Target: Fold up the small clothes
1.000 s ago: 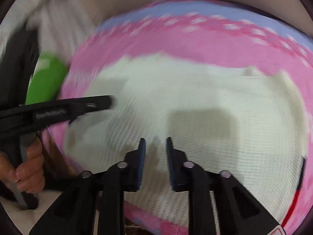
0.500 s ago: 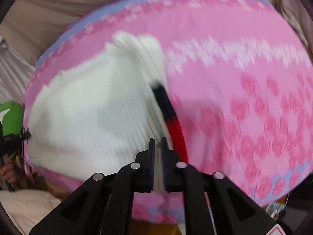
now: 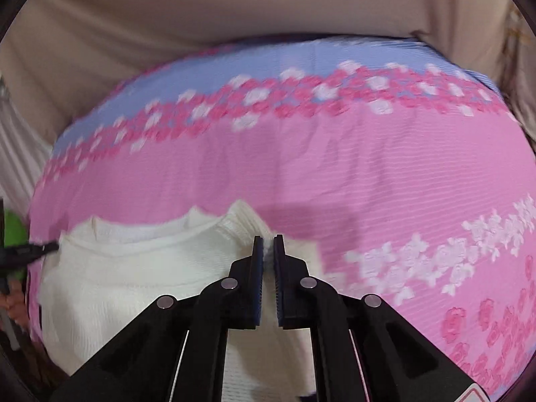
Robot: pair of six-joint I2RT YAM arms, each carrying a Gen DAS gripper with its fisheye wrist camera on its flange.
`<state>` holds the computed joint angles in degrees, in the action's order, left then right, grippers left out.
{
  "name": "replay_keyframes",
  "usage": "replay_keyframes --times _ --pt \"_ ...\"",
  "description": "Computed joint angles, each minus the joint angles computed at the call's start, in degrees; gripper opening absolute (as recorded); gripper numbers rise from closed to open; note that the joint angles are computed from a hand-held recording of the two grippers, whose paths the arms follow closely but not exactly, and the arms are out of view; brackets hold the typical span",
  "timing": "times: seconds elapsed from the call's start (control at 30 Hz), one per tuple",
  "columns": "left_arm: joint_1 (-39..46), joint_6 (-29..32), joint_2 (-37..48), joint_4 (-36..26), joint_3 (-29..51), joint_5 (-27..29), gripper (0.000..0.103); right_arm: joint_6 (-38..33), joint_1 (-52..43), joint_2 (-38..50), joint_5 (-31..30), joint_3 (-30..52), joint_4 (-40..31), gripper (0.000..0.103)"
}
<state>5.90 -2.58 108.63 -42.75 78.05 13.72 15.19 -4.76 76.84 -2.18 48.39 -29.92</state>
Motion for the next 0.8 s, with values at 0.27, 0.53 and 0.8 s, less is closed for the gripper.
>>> replay_keyframes --times 0.27,0.53,0.8 --pt "-2.6 -2.1 -5.3 2.2 -1.5 -0.5 0.005 3.2 -12.2 1.6 -7.9 -1.1 -0.6 0.001" --pt "-8.5 2.1 -16.8 2.4 -19.0 -2.4 0.008 8.8 20.8 -10.4 -1.6 -4.5 -11.1 0.009" --pt "-3.3 1.0 -24.1 0.7 -21.4 0.7 0.008 13.6 25.9 -9.4 0.7 -4.0 -10.5 0.009"
